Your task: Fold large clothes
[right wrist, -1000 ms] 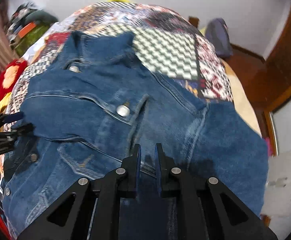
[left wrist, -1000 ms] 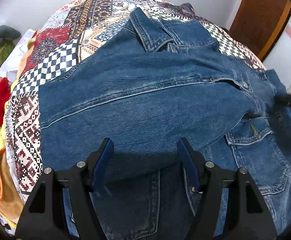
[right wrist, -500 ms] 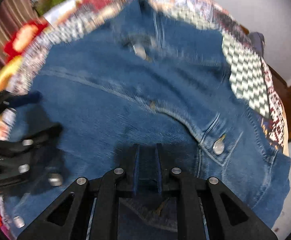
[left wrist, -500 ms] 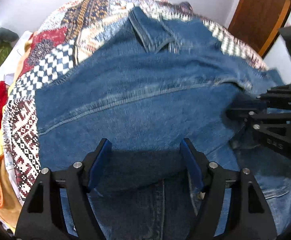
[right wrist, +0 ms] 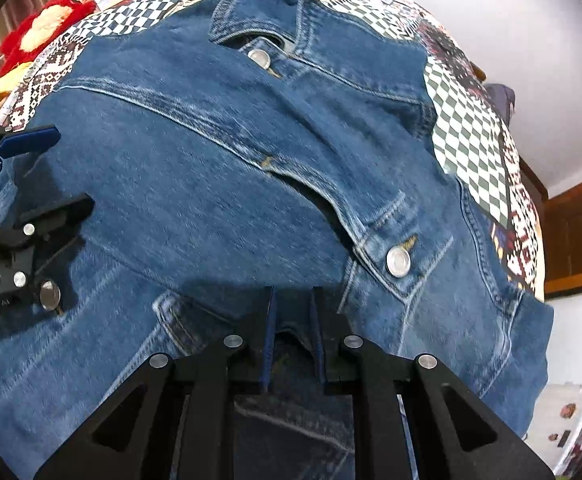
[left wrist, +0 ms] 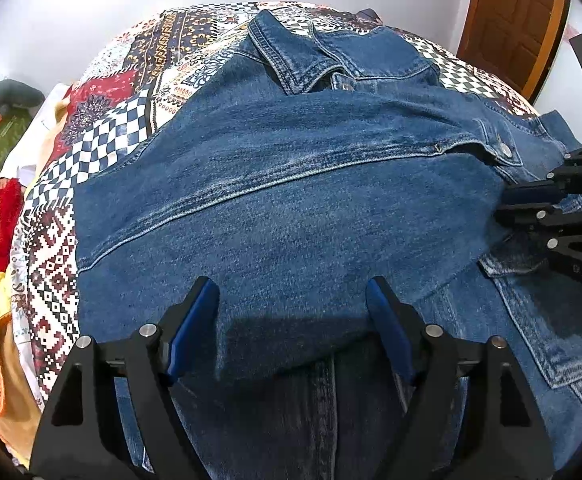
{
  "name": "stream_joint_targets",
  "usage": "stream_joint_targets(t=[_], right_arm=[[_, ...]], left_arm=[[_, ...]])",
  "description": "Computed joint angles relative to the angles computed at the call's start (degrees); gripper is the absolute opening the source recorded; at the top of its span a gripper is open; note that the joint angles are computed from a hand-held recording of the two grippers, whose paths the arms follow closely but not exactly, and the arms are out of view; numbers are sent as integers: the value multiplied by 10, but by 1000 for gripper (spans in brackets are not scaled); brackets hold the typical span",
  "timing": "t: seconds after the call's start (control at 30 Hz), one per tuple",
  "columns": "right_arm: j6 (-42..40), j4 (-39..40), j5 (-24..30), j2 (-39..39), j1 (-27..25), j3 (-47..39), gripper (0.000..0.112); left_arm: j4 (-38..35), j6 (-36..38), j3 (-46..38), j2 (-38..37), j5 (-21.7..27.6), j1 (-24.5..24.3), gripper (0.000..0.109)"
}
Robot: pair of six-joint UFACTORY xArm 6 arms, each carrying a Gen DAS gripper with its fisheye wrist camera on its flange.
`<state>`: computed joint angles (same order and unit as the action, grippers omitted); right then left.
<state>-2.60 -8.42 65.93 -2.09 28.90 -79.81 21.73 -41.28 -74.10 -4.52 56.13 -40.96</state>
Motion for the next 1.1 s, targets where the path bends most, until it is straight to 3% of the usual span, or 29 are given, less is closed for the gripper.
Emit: stream_joint_targets(t=[0.17, 0.27, 0.4, 0.47, 0.53, 0.6, 0.73, 0.87, 0.97, 1.1], right_arm=[[0, 8, 6, -24, -5, 18, 11], [-1, -11, 11, -38, 4, 29, 11], [20, -74, 9, -71, 31, 64, 11], [54, -158, 57, -68, 53, 67, 12], [61, -183, 49, -92, 53, 103, 11], [61, -167, 28, -123, 36, 133, 11], [54, -103, 41, -135, -1, 125, 12], [72, -132, 52, -156, -13, 155, 12], [41, -49, 40, -212, -57, 171, 12], [44, -22, 24, -251, -116, 181, 12]], left_arm=[[-10, 20, 18, -21, 20, -15, 84], [30, 9, 38, -38, 37, -40, 84], [-2, 2, 55, -59, 34, -33, 84], [-19, -3, 63, -67, 31, -28, 84], [-26, -8, 65, -69, 32, -28, 84], [-30, -13, 66, -71, 35, -30, 84], [-43, -23, 61, -72, 47, -30, 84], [-44, -24, 36, -68, 78, -39, 84], [-15, -18, 3, -60, 96, -53, 84], [20, 2, -73, -21, 115, -71, 84]])
